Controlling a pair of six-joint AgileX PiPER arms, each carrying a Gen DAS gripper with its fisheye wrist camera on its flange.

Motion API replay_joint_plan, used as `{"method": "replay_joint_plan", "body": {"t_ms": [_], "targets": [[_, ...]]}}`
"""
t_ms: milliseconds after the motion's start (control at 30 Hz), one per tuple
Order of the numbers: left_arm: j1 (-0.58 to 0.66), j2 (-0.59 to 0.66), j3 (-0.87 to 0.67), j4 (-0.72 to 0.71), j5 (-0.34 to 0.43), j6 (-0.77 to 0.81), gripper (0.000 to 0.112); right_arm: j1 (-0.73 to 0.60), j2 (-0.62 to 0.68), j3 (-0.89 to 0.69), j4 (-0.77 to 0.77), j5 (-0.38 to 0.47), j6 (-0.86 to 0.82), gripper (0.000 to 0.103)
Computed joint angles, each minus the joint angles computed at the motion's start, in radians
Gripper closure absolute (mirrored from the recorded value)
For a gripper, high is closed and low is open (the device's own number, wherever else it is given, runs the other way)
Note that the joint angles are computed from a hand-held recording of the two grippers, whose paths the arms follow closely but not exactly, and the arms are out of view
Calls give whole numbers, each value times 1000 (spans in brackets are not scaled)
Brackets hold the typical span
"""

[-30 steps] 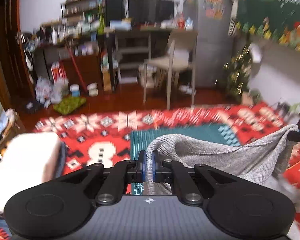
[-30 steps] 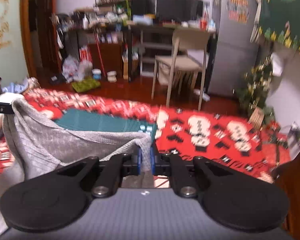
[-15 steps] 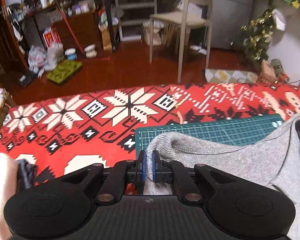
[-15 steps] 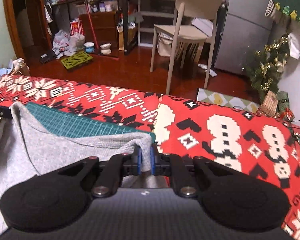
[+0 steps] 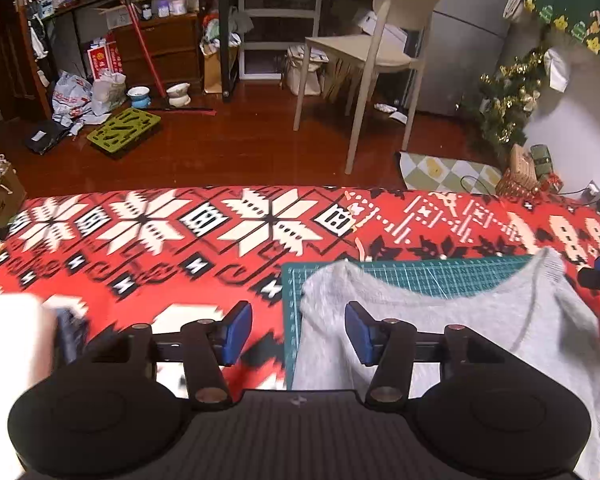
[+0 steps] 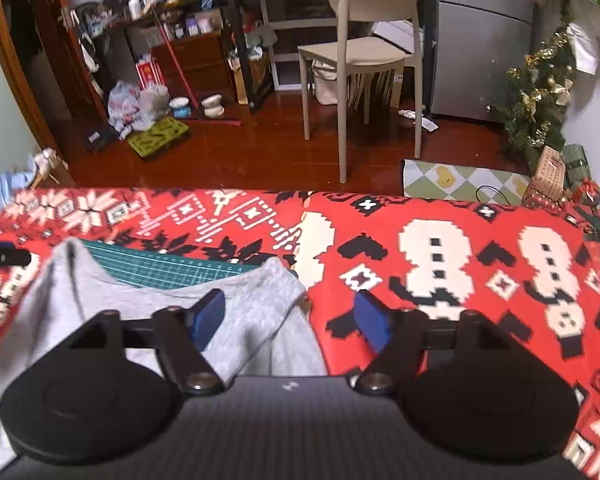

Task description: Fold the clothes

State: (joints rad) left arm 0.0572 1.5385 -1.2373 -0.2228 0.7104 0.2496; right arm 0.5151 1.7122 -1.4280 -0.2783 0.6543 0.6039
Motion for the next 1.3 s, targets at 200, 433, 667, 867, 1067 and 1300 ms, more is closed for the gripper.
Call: {"method": "replay_joint_plan", "body": {"t_ms": [200, 433, 667, 867, 1067, 1300], "targets": [[67, -276, 201, -113, 50, 85, 60, 65, -218, 158, -51, 40, 128, 26], [82, -529, 394, -120, 104, 75, 61, 272, -419, 329, -217, 170, 456, 16], [65, -724, 535, -112, 130, 31, 61, 498, -523, 454, -351, 269, 755, 12], [31, -835, 651, -111, 68, 17, 61, 639, -573, 534, -478, 315, 978, 12], [245, -822, 677, -367, 124, 307, 61, 535, -649, 625, -377, 253, 948, 23], [329, -766, 681, -447, 143, 385, 63, 396, -681, 685, -212, 206, 832, 72]]}}
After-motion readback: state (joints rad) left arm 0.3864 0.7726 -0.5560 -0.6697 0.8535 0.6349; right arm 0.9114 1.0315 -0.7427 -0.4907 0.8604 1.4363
